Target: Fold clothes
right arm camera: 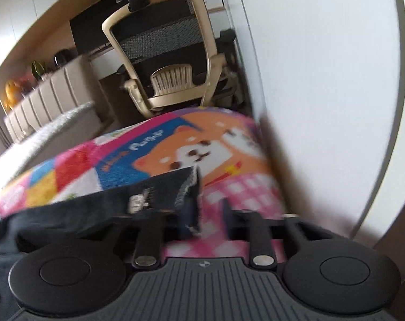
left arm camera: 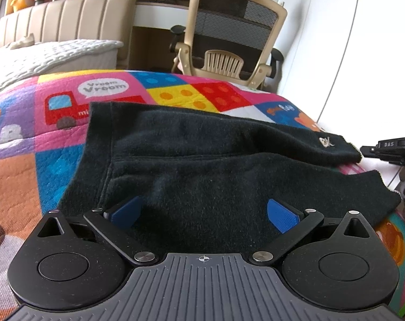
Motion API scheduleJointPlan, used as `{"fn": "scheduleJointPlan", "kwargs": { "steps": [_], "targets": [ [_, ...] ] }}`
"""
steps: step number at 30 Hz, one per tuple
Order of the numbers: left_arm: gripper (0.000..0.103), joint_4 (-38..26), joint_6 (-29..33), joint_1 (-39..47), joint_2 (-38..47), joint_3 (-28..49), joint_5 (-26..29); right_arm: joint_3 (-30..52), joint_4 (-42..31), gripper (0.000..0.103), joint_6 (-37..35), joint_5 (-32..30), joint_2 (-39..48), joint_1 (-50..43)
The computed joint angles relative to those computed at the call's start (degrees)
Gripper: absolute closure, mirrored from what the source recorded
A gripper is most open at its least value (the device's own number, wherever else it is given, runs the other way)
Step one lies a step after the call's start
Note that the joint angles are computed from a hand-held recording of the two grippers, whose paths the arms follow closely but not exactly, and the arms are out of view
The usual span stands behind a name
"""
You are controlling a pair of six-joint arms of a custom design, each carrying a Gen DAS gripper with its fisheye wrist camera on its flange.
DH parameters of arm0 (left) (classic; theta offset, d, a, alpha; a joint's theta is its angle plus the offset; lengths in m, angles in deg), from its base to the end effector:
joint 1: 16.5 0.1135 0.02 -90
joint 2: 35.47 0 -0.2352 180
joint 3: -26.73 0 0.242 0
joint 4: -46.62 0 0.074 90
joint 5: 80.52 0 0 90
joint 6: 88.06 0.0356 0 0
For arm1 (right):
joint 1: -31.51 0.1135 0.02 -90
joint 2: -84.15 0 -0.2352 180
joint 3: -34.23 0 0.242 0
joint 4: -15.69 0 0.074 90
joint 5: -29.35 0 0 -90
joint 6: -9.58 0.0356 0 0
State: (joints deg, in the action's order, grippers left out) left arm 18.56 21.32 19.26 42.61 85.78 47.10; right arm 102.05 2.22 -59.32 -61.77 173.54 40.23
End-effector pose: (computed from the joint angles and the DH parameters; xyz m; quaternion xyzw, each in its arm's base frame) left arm 0.2316 0.1400 0.1899 -0.0088 0.8888 -0.1058 0.4458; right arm 0.3283 0.0511 0.1968 0.0912 0.8824 0.1271 0.4437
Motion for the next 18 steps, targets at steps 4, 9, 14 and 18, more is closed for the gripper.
{"fn": "scheduleJointPlan", "kwargs": {
  "steps": [4,9,14,18],
  "targets": [
    [0.000,0.08,-0.07,-0.12,-0.28,-0.23,-0.23,4.34,-0.47,0.048,1.78,-0.17,5.15,2.03],
    [0.000,0.25,-0.28,-0.15,-0.53,-0.47,-0.44,6.75,0.21,0.095,-3.94,2.78,7.30,7.40],
    [0.000,0.22,-0.59,-0.03,-0.57,-0.49,-0.23,4.67,2.87,0.096,-13.59,14.83,3.80,11.08],
    [0.000,0.23,-0.64,-0.05,-0.65,-0.56,-0.25,5.01,2.70,0.096,-16.78,19.09,4.29,10.95]
  ]
}}
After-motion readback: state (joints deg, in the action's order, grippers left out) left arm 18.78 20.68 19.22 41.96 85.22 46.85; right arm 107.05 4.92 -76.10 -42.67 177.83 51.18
